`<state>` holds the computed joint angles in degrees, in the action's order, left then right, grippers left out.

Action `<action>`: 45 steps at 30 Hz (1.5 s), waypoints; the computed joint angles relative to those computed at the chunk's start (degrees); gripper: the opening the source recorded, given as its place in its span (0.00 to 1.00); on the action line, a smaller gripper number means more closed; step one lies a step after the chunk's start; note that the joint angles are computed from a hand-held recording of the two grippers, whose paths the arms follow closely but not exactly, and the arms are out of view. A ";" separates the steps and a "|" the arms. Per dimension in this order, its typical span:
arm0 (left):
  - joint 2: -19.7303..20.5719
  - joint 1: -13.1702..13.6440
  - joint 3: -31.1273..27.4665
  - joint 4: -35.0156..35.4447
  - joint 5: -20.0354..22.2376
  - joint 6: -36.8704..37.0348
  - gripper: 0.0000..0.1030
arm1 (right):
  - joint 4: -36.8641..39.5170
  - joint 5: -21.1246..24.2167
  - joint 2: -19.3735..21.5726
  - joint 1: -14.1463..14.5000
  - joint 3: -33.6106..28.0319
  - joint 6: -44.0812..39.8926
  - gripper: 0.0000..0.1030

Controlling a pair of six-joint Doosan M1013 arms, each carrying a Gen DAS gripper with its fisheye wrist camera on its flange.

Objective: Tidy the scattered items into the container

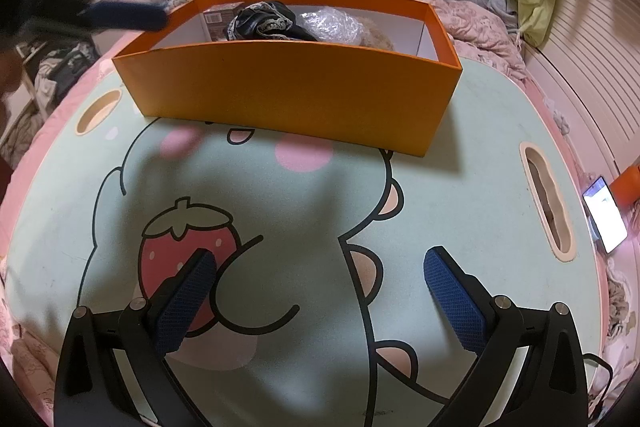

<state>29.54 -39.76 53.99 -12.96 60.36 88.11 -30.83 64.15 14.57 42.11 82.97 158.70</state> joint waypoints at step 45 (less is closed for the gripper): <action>-15.41 0.45 30.42 0.63 -26.46 -4.16 0.74 | -0.72 0.53 0.39 0.28 -0.04 2.41 1.00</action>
<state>14.13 -39.30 84.41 -12.33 33.90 83.95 -31.55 64.68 14.96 42.39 82.93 161.11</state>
